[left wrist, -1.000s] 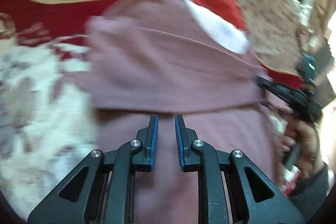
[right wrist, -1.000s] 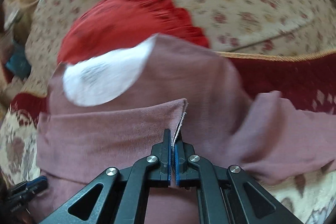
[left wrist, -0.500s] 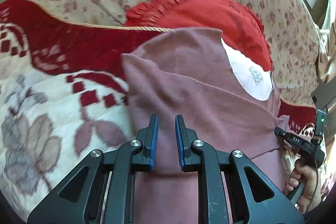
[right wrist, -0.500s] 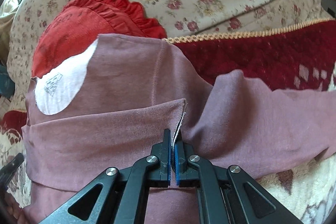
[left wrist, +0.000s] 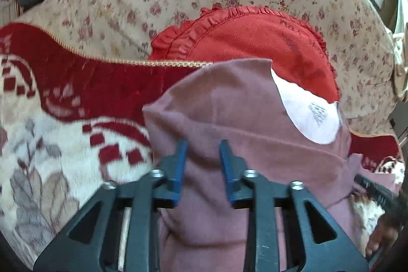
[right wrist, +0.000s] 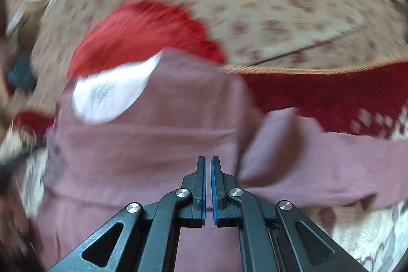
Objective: Fold small clothes
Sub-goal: 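Grasp the edge of the other sleeve with the right gripper, then fold the held sleeve across the shirt body toward the left gripper, release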
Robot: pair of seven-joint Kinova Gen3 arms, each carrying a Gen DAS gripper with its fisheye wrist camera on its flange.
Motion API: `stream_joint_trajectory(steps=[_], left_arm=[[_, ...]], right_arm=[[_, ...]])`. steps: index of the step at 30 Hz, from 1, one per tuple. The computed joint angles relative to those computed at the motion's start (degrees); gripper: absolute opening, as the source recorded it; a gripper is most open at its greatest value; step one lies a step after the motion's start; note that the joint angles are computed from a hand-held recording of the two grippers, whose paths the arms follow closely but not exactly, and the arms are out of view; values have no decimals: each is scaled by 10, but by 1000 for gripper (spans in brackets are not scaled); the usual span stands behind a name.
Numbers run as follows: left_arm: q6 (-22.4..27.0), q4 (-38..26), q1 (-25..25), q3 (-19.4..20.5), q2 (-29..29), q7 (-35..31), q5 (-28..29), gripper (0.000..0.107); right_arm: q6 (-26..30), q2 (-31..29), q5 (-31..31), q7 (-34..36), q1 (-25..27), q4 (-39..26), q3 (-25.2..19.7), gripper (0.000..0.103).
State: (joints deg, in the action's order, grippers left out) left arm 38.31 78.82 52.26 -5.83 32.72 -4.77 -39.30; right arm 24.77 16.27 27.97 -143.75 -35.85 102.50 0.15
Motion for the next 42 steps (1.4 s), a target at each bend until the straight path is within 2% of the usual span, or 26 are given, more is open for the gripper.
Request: stream_joint_trajectory(steps=[3, 4, 6, 10, 12, 14, 16, 18, 21, 23, 24, 26, 27, 29, 30, 31, 32, 34, 36, 37, 39, 40, 42], left_arm=[[25, -37, -47, 34, 32, -58, 65, 35], [17, -35, -73, 54, 38, -66, 89, 37], [-8, -18, -93, 64, 30, -69, 109, 39], [4, -26, -63, 26, 28, -89, 128, 39], [11, -32, -42, 10, 27, -73, 110, 39], [18, -40, -17, -11, 30, -64, 87, 39], [31, -54, -32, 11, 40, -89, 95, 41], [20, -52, -60, 38, 44, -111, 123, 43], [-5, -36, -63, 32, 37, -116, 136, 45], [-19, -23, -54, 19, 30, -104, 136, 45], [-32, -12, -45, 10, 23, -91, 131, 45], [-68, 16, -25, -7, 5, -71, 111, 45], [-77, 22, -4, -23, 0, -57, 94, 45], [-88, 28, 29, -41, -7, -37, 63, 51], [-94, 26, 36, -40, -7, -42, 56, 61], [-103, 27, 41, -36, -8, -56, 55, 65], [-105, 22, 38, -21, -6, -79, 59, 65], [-92, 1, 13, 29, 4, -125, 61, 65], [-84, -11, 11, 46, 13, -155, 65, 65], [-83, -19, 15, 45, 18, -174, 77, 65], [-81, -29, 15, 45, 25, -199, 95, 65], [-82, -32, 13, 47, 26, -209, 104, 65], [-81, -39, 8, 50, 31, -227, 122, 65]], right_arm=[[51, 43, -46, 39, 24, -36, -23, 2], [58, 55, -56, 47, 39, -43, -35, 2], [61, 61, -48, 42, 38, -45, -37, 2], [112, 70, -2, 0, 63, -73, -93, 3], [91, 59, 33, -47, 55, -72, -86, 3], [88, 58, 72, -69, 23, -73, -58, 3], [100, 80, 80, -64, 29, -95, -71, 3], [111, 107, 68, -49, 48, -110, -93, 3], [145, 115, 95, -45, 23, -131, -86, 3], [149, 106, 122, -76, 38, -123, -116, 3], [154, 102, 136, -98, 48, -120, -139, 3], [155, 81, 153, -131, 58, -103, -158, 3], [167, 67, 172, -155, 46, -93, -153, 3], [189, 28, 197, -201, 2, -63, -111, 6], [193, 9, 206, -225, -22, -42, -84, 11], [204, -11, 218, -248, -48, -22, -58, 21], [223, -35, 231, -271, -69, 5, -31, 28], [257, -74, 256, -318, -109, 55, 22, 29], [296, -120, 273, -364, -133, 108, 67, 29], [307, -141, 287, -388, -130, 134, 76, 29], [306, -177, 324, -431, -92, 187, 84, 29], [296, -197, 340, -441, -76, 212, 89, 29], [259, -223, 354, -460, -60, 247, 130, 29]])
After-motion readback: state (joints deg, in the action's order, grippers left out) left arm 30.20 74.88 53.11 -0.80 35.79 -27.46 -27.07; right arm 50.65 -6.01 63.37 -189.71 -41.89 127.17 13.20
